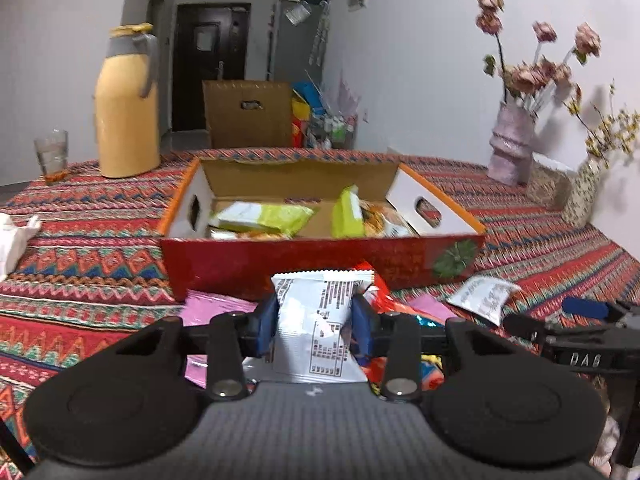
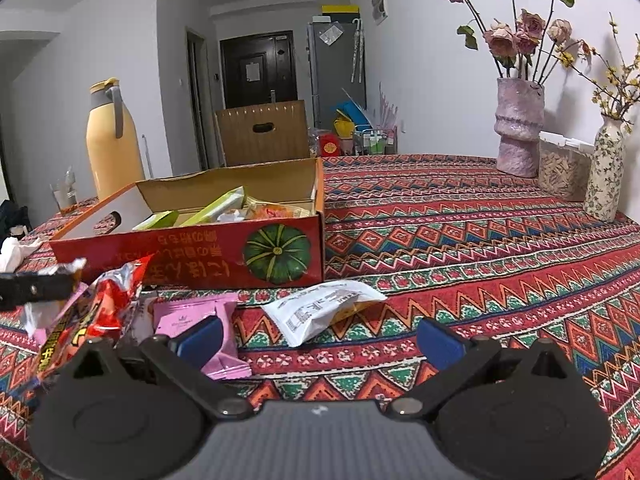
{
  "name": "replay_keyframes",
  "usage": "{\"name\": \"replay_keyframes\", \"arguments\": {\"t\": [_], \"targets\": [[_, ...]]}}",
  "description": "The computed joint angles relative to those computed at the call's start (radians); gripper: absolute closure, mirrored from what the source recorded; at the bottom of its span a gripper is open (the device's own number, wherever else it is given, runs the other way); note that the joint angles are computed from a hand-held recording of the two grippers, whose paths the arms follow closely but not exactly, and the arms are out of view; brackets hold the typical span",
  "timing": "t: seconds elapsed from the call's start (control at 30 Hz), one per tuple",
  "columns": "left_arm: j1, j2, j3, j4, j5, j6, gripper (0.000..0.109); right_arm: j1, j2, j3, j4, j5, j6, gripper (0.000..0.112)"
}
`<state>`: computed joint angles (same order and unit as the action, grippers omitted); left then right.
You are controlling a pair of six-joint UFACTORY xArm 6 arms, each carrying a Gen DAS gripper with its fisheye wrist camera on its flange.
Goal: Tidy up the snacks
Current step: 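Grasp a white printed packet with the left gripper, then grasp the pink packet with the right gripper while the left gripper holds the white packet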
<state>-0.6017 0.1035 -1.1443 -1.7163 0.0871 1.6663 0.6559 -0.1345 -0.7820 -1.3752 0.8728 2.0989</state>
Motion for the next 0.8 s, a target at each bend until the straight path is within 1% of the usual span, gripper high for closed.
{"name": "replay_keyframes", "arguments": {"t": [0.13, 0.23, 0.3, 0.4, 0.6, 0.7, 0.8], "targets": [[0.012, -0.009, -0.018, -0.123, -0.032, 0.105, 0.069, -0.020, 0.036, -0.030, -0.018, -0.065, -0.041, 0.009], [0.022, -0.015, -0.020, -0.166, -0.044, 0.141, 0.069, -0.041, 0.080, -0.071, -0.013, -0.123, -0.097, 0.009], [0.027, -0.018, -0.018, -0.186, -0.049, 0.158, 0.069, -0.068, 0.105, -0.095, -0.011, -0.195, -0.130, 0.009], [0.035, -0.022, -0.013, -0.205, -0.053, 0.174, 0.069, -0.098, 0.133, -0.124, -0.012, -0.272, -0.153, 0.009], [0.043, -0.017, -0.012, -0.211, -0.048, 0.173, 0.069, -0.112, 0.201, -0.203, 0.039, -0.297, -0.263, 0.009], [0.047, -0.017, -0.008, -0.215, -0.043, 0.176, 0.069, -0.117, 0.230, -0.234, 0.065, -0.315, -0.315, 0.011], [0.051, -0.018, -0.005, -0.220, -0.039, 0.177, 0.069, -0.111, 0.258, -0.262, 0.083, -0.308, -0.355, 0.014]]}}
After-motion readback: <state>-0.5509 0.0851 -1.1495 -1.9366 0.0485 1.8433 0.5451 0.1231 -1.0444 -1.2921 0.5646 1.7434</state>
